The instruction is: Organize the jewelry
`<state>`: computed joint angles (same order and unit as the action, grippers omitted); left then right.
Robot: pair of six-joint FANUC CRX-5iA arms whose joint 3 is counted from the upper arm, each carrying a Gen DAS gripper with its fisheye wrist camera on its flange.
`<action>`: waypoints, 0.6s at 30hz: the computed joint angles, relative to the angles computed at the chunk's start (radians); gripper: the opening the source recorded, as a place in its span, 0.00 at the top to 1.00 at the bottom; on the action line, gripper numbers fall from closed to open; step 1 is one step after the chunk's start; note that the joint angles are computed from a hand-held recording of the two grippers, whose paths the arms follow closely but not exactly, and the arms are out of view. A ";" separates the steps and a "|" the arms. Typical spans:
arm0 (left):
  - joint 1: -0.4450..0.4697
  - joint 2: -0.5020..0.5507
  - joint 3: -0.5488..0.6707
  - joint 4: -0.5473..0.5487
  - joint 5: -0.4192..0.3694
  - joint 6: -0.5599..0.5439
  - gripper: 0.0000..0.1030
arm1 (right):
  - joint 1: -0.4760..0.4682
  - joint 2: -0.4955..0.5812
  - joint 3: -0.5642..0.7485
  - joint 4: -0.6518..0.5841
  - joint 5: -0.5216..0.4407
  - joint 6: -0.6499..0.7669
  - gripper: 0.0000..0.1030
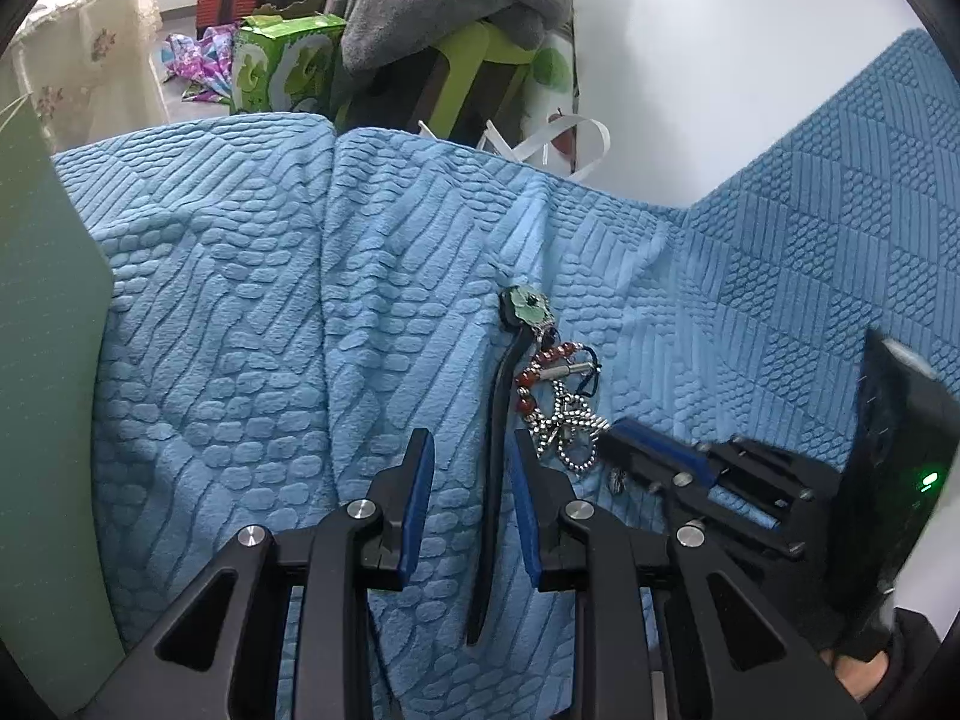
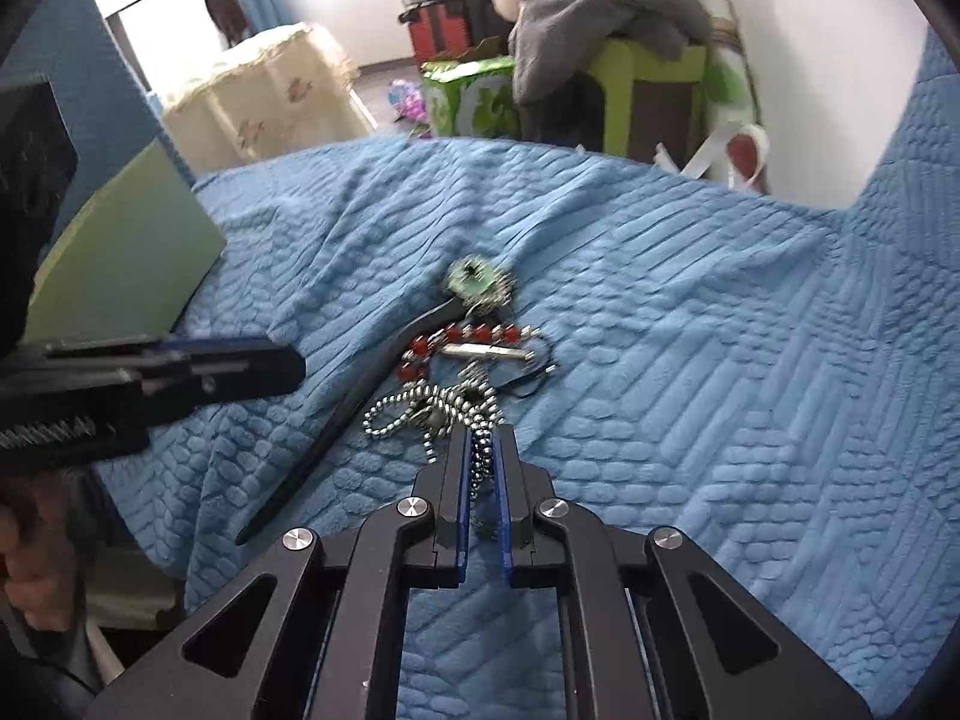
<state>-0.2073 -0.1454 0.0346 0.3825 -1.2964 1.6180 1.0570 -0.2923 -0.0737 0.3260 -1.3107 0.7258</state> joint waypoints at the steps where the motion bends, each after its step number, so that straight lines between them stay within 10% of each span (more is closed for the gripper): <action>1: -0.006 0.004 0.002 -0.002 0.000 -0.001 0.76 | 0.006 -0.008 -0.005 0.018 -0.001 -0.018 0.95; 18: -0.125 0.099 0.114 -0.154 -0.004 -0.005 0.77 | 0.060 -0.121 -0.075 0.227 -0.007 -0.268 0.95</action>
